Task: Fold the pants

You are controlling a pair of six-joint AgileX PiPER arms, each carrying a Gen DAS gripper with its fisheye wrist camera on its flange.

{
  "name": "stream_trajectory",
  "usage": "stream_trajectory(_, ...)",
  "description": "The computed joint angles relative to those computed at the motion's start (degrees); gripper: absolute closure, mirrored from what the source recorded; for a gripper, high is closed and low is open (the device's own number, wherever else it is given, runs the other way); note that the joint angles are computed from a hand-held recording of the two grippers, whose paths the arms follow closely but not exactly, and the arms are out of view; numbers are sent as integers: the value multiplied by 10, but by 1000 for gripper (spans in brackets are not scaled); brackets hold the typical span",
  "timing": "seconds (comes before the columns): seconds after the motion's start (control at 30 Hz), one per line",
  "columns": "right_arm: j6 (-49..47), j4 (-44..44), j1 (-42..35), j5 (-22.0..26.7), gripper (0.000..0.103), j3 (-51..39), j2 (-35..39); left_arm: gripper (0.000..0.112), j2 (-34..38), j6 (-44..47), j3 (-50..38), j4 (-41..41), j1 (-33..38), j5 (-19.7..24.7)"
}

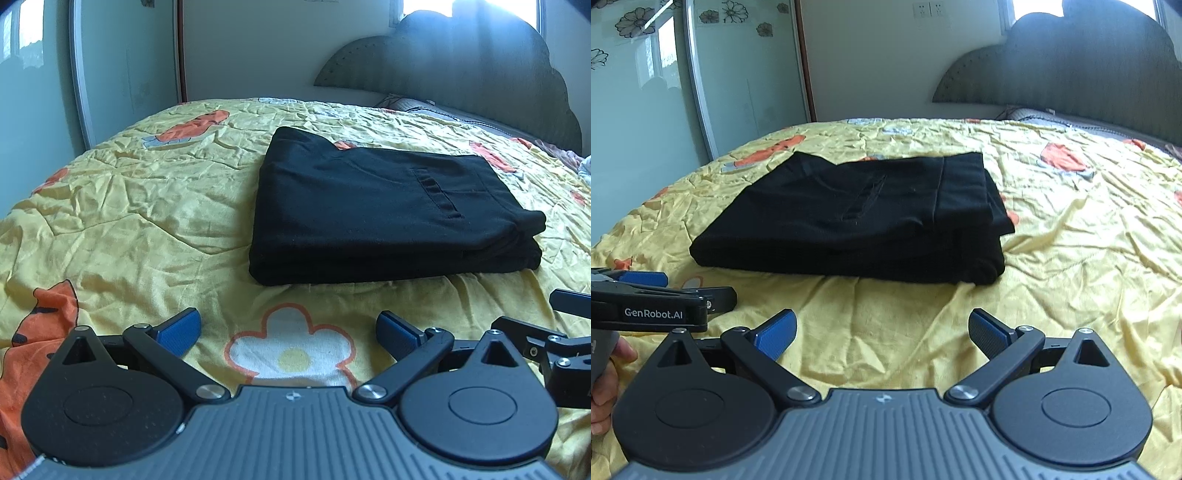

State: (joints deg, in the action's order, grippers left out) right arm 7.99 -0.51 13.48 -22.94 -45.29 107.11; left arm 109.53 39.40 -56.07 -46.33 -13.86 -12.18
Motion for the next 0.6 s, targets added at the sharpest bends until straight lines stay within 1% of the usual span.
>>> stream_trajectory(0.17, 17, -10, -3, 3, 3, -3, 7, 9, 1, -20, 5, 21, -2, -10)
stream_trajectory(0.6, 14, -5, -5, 11, 3, -17, 14, 9, 1, -16, 8, 18, -5, -16)
